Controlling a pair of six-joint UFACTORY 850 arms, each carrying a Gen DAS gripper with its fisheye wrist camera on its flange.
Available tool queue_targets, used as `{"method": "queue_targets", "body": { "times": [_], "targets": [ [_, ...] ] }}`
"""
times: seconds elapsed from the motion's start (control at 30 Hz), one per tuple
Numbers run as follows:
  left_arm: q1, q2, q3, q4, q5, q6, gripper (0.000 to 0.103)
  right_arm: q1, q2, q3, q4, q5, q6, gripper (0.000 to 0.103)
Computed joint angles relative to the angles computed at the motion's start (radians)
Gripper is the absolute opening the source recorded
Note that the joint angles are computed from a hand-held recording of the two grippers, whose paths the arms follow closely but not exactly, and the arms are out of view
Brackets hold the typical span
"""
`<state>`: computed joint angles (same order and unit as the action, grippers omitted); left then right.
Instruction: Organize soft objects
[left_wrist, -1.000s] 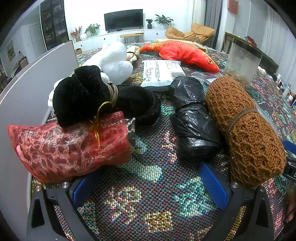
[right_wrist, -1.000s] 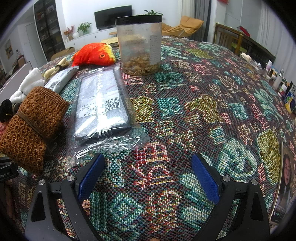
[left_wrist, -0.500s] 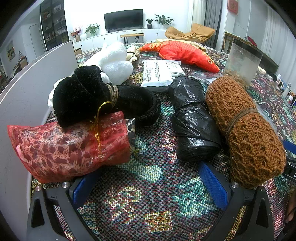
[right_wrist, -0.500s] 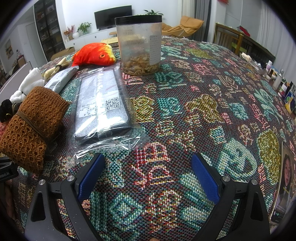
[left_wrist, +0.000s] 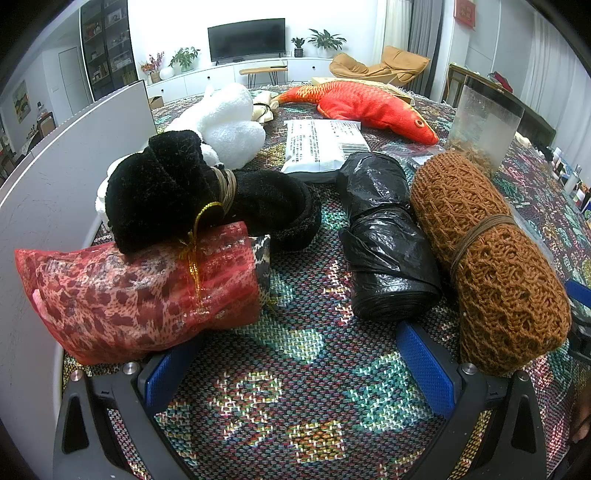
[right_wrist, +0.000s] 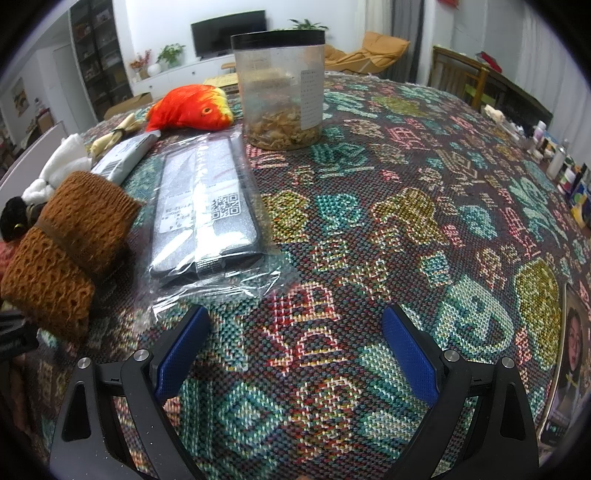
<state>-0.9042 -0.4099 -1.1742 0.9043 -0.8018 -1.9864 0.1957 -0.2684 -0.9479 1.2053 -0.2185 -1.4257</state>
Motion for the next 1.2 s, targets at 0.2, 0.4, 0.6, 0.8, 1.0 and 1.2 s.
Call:
{"method": "queue_targets", "body": {
  "times": [0.2,0.4,0.6,0.8,1.0,1.2],
  "targets": [
    [0.000,0.000,0.000,0.000,0.000,0.000,0.103,-0.106,0.063,0.038,0.235,-0.218,-0.161,0.095],
    [0.000,0.000,0.000,0.000,0.000,0.000,0.103,-0.051,-0.030,-0.122,-0.009,-0.226,0.114,0.095],
    [0.000,0.000,0.000,0.000,0.000,0.000,0.103,0.128,-0.150,-0.233,-0.531,-0.123,0.414,0.096],
    [0.000,0.001,0.002,0.001,0.001,-0.001,0.103,0.116,-0.130,-0.214,-0.475,-0.132,0.327,0.077],
    [0.000,0.000,0.000,0.000,0.000,0.000,0.103,0.030,0.007,-0.050,-0.514,-0.178,0.311,0.077],
    [0.000,0.001,0.001,0.000,0.000,0.000,0.103,-0.071,0.027,-0.019,-0.503,-0.091,0.424,0.077]
  ]
}}
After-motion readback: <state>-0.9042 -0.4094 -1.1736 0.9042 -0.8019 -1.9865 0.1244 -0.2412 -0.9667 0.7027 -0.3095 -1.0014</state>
